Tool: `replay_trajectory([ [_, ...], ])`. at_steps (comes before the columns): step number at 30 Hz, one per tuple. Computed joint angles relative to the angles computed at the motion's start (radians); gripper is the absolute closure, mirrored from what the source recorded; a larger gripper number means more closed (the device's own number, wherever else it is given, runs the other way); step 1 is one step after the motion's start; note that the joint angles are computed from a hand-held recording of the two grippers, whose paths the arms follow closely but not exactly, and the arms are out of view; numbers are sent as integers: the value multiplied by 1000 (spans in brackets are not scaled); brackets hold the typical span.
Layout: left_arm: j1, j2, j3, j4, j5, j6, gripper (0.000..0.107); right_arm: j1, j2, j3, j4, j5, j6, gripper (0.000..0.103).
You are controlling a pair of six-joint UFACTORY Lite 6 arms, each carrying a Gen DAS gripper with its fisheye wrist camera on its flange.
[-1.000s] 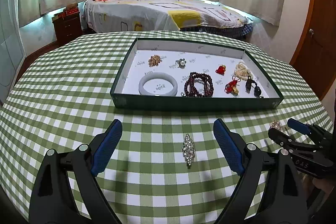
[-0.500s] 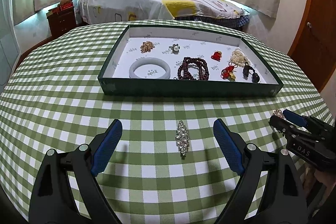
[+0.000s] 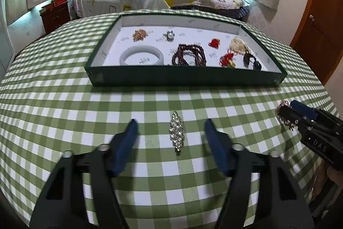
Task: Organize jewelry
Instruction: 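Grasp the silver rhinestone brooch with left tool while right tool approaches the pearl brooch, then close right tool on the gold pearl-cluster brooch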
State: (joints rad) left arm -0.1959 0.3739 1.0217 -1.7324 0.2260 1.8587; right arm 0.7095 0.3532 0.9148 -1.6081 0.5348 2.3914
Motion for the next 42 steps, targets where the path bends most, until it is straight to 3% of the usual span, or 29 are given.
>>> replay_trajectory([
  [8, -2, 20, 10, 42, 19, -19, 91, -1, 0, -2, -25, -8, 26, 63],
  [20, 18, -18, -16, 4, 39, 26, 93, 21, -8, 8, -2, 9, -6, 63],
  [21, 20, -27, -20, -3, 41, 33, 93, 24, -12, 7, -2, 12, -7, 64],
  [22, 22, -36, -24, -3, 42, 34, 93, 25, -17, 5, -11, 9, -2, 83],
  [29, 25, -45, -19, 5, 46, 24, 93, 27, -6, 19, 21, -1, -43, 93],
  [35, 29, -44, -21, 6, 51, 25, 93, 19, -14, 13, 12, -24, -41, 95],
  [36, 30, -44, -20, 5, 51, 27, 93, 24, -16, 10, 8, -15, -26, 94],
  [37, 29, -44, -20, 4, 51, 27, 93, 24, -18, 4, -5, -14, -2, 83],
  [38, 30, -44, -20, 2, 51, 28, 93, 24, -18, 4, -5, -15, 3, 60],
  [39, 30, -42, -19, 4, 51, 26, 93, 30, -17, 3, -1, 1, 10, 49],
  [40, 29, -42, -19, 7, 50, 22, 93, 37, -21, -2, 0, 20, 18, 43],
  [42, 34, -47, -24, 17, 54, 14, 93, 32, -15, 6, 11, 11, 0, 43],
])
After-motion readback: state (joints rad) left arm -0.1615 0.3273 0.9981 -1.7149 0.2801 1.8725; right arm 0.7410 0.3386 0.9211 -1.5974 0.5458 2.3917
